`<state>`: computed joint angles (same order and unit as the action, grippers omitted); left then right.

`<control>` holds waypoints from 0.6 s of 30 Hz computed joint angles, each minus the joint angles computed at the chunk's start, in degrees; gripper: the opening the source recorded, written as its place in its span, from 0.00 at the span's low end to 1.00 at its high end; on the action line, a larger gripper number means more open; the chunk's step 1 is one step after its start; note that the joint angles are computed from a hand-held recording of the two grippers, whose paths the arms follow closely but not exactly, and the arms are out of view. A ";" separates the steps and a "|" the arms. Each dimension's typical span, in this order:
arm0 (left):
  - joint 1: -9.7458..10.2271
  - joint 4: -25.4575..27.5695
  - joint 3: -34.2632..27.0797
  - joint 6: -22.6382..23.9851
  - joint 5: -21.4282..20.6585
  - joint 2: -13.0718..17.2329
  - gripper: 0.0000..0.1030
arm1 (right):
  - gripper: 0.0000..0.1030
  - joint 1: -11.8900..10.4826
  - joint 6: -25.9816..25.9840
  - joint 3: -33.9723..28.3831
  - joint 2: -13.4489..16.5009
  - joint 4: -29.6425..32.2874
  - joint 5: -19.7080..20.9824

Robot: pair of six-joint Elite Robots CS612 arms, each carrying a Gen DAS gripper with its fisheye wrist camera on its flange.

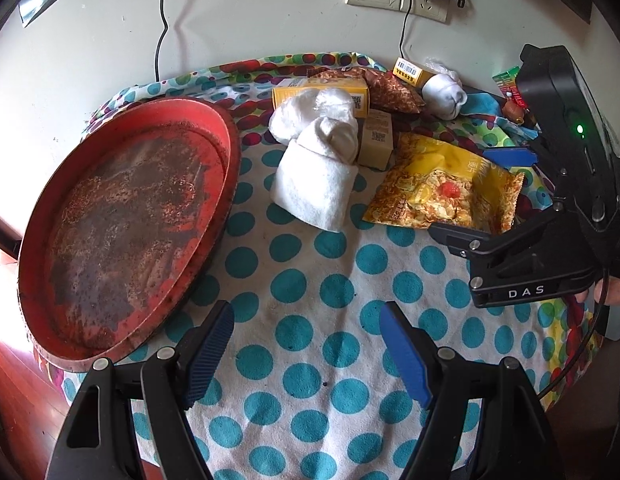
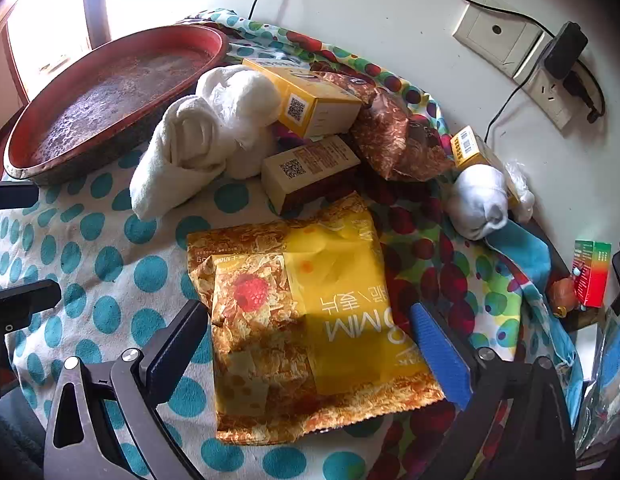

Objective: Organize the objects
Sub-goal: 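Grasp a white sock with the left tool while the right tool holds the yellow snack bag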

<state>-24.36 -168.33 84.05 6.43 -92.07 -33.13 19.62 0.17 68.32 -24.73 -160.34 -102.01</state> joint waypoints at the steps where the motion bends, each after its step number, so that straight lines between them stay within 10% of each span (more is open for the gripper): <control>1: -0.02 0.08 -0.26 0.03 0.27 0.14 0.75 | 0.97 0.04 -0.26 -0.01 0.13 -0.53 -0.06; 18: -0.06 2.24 -4.32 -0.66 0.87 1.96 0.75 | 0.67 -0.23 2.05 2.54 0.05 -6.61 1.77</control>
